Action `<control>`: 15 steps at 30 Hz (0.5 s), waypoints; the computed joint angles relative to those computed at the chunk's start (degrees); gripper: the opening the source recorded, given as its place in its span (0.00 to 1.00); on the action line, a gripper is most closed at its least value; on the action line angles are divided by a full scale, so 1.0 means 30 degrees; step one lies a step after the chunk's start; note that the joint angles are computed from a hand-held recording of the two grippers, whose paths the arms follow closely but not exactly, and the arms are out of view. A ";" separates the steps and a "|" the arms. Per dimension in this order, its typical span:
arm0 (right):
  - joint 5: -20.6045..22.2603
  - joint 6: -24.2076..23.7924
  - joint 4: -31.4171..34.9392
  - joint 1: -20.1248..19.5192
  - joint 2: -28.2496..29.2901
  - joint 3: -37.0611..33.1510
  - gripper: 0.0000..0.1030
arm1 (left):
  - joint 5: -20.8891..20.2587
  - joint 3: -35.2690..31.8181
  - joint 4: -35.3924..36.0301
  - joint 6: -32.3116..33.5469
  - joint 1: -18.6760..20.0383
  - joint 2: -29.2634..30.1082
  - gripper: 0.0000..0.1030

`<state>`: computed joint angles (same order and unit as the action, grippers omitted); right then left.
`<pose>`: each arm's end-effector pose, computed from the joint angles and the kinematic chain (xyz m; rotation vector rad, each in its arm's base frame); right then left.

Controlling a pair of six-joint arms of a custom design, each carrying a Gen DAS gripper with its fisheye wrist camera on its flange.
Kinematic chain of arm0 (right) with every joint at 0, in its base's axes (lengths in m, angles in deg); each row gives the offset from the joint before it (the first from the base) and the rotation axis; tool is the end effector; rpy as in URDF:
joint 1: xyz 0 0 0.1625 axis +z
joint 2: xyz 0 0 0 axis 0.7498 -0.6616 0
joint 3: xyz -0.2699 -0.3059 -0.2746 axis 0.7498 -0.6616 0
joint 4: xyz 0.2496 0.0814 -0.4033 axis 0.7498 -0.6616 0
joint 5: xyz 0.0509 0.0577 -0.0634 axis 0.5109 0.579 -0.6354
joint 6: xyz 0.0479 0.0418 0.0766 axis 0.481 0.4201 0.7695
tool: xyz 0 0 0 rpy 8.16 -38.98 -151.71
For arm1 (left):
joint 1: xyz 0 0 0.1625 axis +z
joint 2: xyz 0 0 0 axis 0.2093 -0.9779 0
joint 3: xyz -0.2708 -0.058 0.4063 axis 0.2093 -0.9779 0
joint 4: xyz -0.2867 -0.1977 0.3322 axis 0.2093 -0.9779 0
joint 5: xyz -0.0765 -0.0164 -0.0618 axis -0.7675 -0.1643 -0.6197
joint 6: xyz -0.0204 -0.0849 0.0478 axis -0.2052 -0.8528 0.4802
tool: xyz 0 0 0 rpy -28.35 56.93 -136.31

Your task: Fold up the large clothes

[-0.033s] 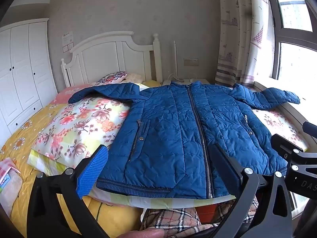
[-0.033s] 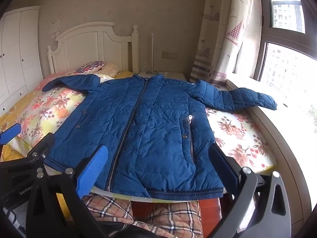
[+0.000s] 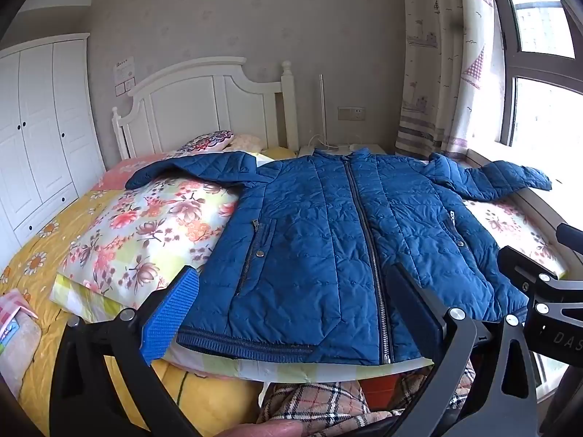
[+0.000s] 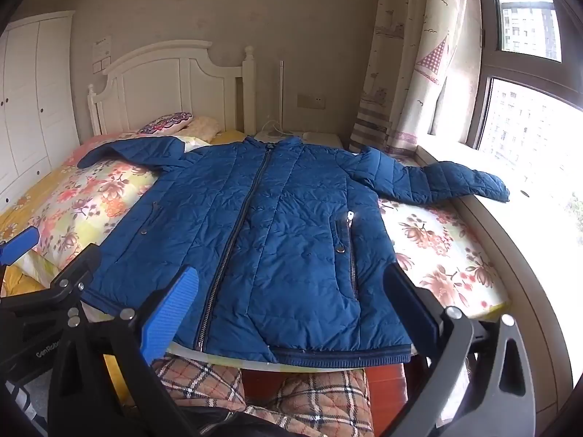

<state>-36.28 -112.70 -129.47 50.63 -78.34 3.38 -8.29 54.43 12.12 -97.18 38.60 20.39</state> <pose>0.2086 -0.7789 0.2356 0.5126 -2.0844 1.1250 -0.3293 -0.7494 0.1137 0.4668 1.9940 -1.1874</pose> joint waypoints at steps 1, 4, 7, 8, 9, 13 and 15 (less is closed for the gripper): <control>0.0078 0.0014 -0.0017 -0.0017 0.0004 -0.0007 0.98 | 0.0013 -0.0031 0.0064 -0.0026 0.0002 0.0016 0.96; 0.0073 0.0054 0.0105 -0.0035 0.0007 -0.0044 0.98 | 0.0043 -0.0088 0.0186 -0.0052 -0.0007 0.0048 0.96; -0.0038 0.0110 0.0158 0.0049 -0.0007 0.0026 0.98 | 0.0011 -0.0025 0.0120 -0.0120 0.0009 -0.0013 0.96; -0.0046 0.0131 0.0158 0.0059 -0.0021 0.0053 0.98 | 0.0018 -0.0022 0.0126 -0.0106 0.0010 -0.0021 0.96; -0.0055 0.0149 0.0151 0.0068 -0.0037 0.0082 0.98 | 0.0017 -0.0021 0.0130 -0.0089 0.0008 -0.0029 0.96; -0.0110 0.0081 0.0242 0.0084 0.0034 -0.0038 0.98 | 0.0024 0.0040 0.0076 0.0022 -0.0013 -0.0091 0.96; -0.0149 0.0115 0.0200 0.0124 0.0013 0.0033 0.98 | 0.0009 0.0067 0.0071 0.0057 -0.0034 -0.0115 0.96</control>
<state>-36.72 -112.36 -128.87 51.00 -78.30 3.48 -8.26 54.63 12.33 -97.01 38.50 20.04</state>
